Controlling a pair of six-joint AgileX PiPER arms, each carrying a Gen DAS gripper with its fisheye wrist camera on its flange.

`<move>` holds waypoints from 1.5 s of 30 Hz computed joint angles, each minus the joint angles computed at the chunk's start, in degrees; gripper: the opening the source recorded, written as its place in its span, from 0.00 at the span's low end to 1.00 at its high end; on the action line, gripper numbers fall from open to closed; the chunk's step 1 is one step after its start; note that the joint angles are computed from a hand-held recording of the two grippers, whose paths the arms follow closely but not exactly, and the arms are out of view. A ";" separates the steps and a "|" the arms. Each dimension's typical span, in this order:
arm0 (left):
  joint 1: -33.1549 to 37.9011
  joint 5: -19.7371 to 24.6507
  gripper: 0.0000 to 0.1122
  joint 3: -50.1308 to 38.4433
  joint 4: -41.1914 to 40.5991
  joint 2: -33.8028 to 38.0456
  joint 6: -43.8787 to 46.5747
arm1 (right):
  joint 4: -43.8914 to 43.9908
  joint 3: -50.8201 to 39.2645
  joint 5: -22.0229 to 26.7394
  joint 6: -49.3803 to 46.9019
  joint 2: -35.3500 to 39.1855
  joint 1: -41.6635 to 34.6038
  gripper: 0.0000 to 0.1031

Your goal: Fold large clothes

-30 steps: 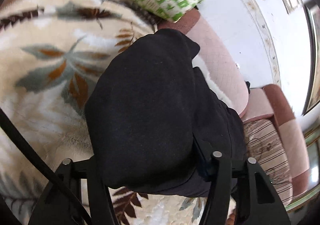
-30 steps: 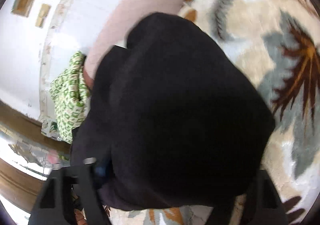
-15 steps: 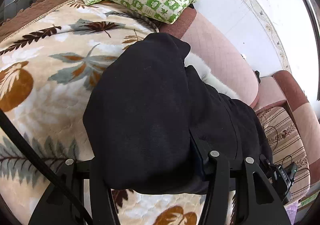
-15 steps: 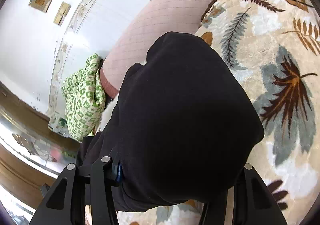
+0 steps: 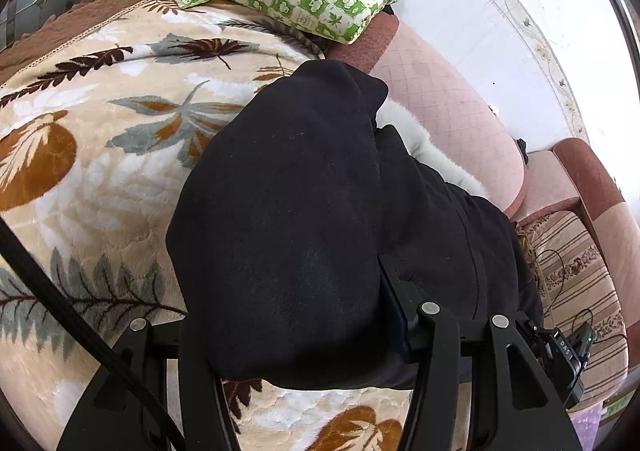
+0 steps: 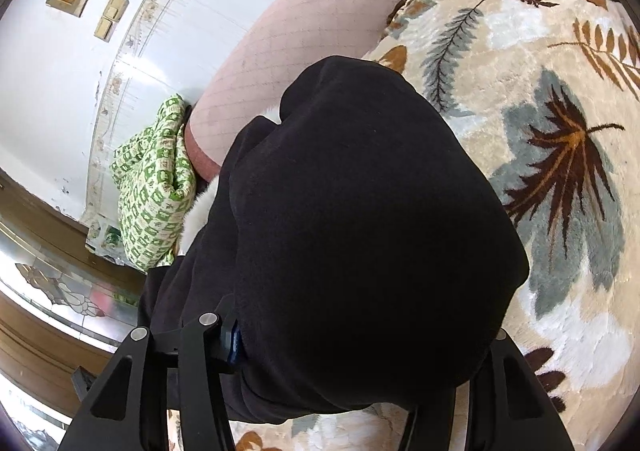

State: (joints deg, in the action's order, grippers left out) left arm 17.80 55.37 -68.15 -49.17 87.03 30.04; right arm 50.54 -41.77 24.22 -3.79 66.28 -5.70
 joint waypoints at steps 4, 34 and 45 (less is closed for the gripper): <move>-0.67 -1.53 0.49 1.01 1.06 -1.30 -0.50 | -1.86 -0.26 -0.18 1.96 0.11 0.56 0.58; 4.41 7.16 0.56 -1.72 2.02 0.47 0.29 | 7.11 0.43 10.80 -8.70 3.03 -9.97 0.75; 2.05 -5.98 0.56 -0.62 14.46 -2.64 -5.68 | -21.19 -1.26 12.49 11.76 -6.38 -5.87 0.74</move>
State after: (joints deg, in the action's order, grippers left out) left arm 19.85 49.39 -68.78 -34.71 84.39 24.36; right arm 29.35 -43.03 36.71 7.97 59.90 -11.56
